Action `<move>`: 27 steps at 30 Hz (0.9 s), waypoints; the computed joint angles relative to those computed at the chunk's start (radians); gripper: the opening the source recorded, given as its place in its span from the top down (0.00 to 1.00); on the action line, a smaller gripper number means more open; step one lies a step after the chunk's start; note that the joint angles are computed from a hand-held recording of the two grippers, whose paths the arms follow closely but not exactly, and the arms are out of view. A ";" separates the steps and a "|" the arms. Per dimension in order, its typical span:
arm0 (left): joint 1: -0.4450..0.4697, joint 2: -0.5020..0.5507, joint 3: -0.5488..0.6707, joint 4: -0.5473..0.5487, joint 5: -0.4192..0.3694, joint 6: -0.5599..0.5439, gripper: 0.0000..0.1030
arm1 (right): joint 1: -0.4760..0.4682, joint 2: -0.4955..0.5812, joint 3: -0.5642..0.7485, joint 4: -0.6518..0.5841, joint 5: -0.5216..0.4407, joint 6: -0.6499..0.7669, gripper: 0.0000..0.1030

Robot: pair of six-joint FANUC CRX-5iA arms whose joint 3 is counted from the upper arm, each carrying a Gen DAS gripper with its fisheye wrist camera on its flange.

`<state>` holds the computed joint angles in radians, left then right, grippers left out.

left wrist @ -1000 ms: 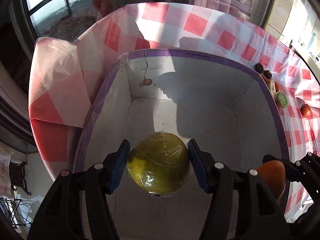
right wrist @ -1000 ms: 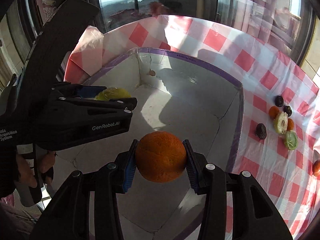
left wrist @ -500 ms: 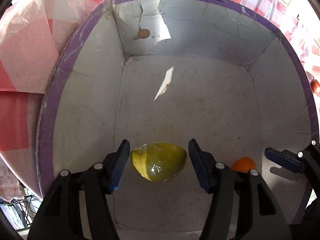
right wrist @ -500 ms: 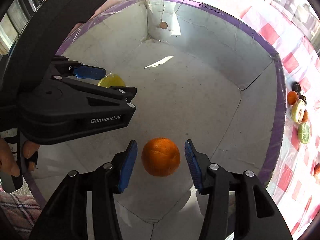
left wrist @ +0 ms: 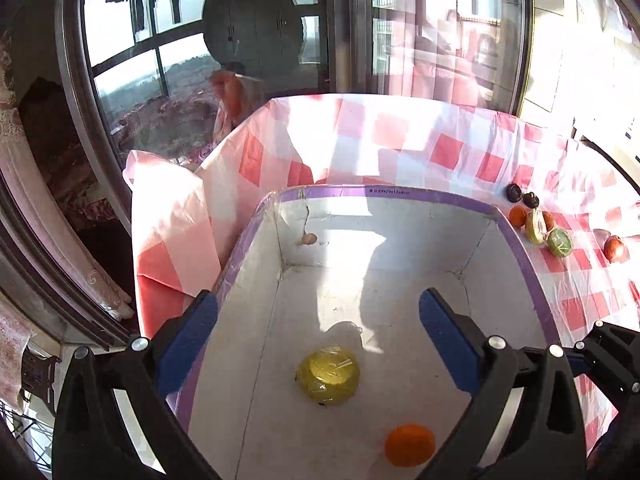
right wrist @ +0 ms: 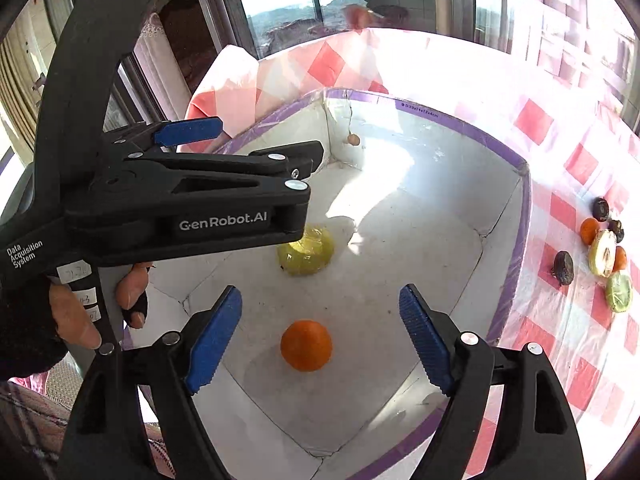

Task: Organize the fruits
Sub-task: 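Grasp the red apple with the right tool while the left tool grasps the wrapped green cut fruit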

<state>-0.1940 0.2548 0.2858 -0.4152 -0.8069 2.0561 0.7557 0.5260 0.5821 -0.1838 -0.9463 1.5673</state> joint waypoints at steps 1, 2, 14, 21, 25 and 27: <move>-0.034 -0.008 0.016 -0.087 0.001 0.083 0.02 | -0.011 -0.035 -0.043 -0.021 0.045 -0.001 0.22; -0.072 -0.006 0.045 -0.173 -0.018 0.156 0.02 | -0.024 -0.066 -0.085 -0.030 0.091 -0.011 0.22; -0.235 0.304 0.481 0.084 -0.175 -0.067 0.02 | -0.242 -0.197 -0.419 0.315 0.297 -0.620 0.16; -0.300 0.580 0.710 0.278 -0.301 -0.229 0.02 | -0.391 -0.179 -0.536 0.462 0.243 -0.831 0.16; -0.337 0.771 0.974 0.254 -0.489 -0.216 0.02 | -0.449 -0.140 -0.532 0.490 0.222 -0.814 0.16; -0.353 0.837 1.073 0.222 -0.554 -0.211 0.02 | -0.467 -0.108 -0.519 0.519 0.230 -0.789 0.16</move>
<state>-0.5471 1.0919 1.3586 -0.1936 -1.3608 1.8449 0.2885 0.4182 0.0633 0.3355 -0.7164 0.7782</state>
